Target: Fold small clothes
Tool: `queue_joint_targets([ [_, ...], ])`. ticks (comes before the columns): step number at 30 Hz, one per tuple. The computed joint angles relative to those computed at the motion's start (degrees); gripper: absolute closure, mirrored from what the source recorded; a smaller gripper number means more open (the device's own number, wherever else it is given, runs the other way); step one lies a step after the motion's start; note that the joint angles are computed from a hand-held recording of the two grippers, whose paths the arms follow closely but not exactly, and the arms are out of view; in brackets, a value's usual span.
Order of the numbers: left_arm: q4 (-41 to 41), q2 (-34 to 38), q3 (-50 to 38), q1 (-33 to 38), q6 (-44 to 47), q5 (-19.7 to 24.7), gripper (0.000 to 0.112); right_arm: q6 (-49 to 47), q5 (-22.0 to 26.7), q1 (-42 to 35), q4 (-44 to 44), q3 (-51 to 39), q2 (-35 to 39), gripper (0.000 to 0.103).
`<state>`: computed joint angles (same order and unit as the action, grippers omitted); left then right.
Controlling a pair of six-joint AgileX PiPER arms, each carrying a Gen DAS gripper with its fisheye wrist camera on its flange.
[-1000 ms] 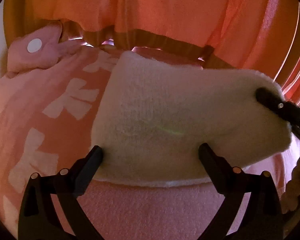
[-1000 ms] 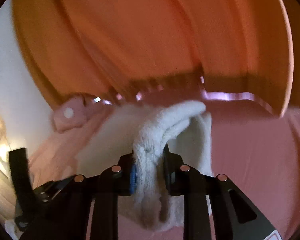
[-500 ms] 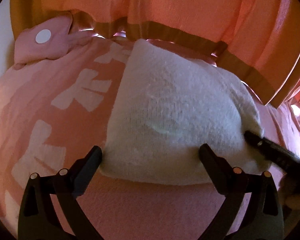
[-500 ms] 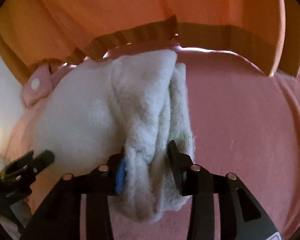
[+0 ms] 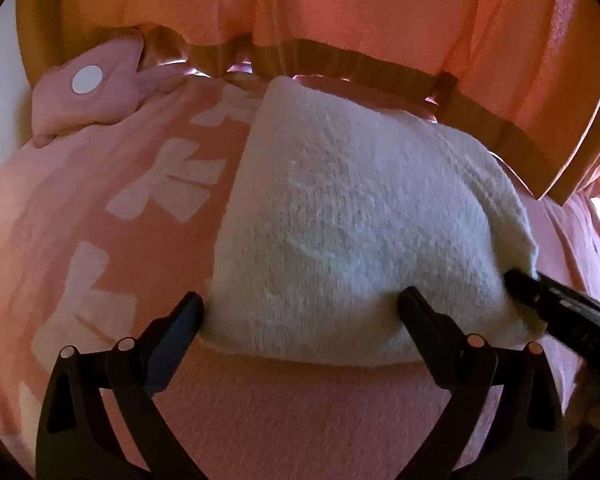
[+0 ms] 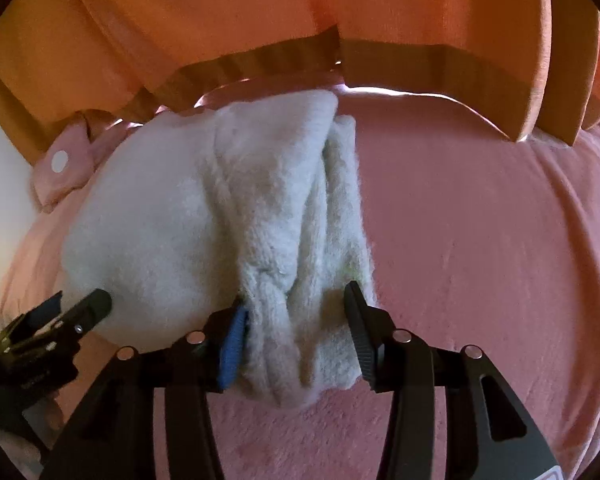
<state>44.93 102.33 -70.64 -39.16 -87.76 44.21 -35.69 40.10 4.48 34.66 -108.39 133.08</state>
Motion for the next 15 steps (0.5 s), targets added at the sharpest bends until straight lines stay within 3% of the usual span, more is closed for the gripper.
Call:
queue_joint_targets([
  [4,0.5,0.5,-1.1,-1.1,0.7,3.0,0.016,-0.6,-3.5,0.5,0.6,6.3,-4.4,0.047],
  [6,2.4,1.4,-2.1,-3.0,0.5,6.7,0.016,-2.0,-7.7,1.0,1.7,11.5,-7.6,0.033],
  [11,4.9,-0.6,-1.1,-8.4,-2.0,13.2,0.016,-10.5,-17.2,0.9,9.0,25.8,-15.0,0.017],
  [15,4.9,-5.0,6.4,-13.6,-9.1,13.2,0.015,-20.7,-20.5,-1.1,18.1,37.3,-18.7,0.017],
])
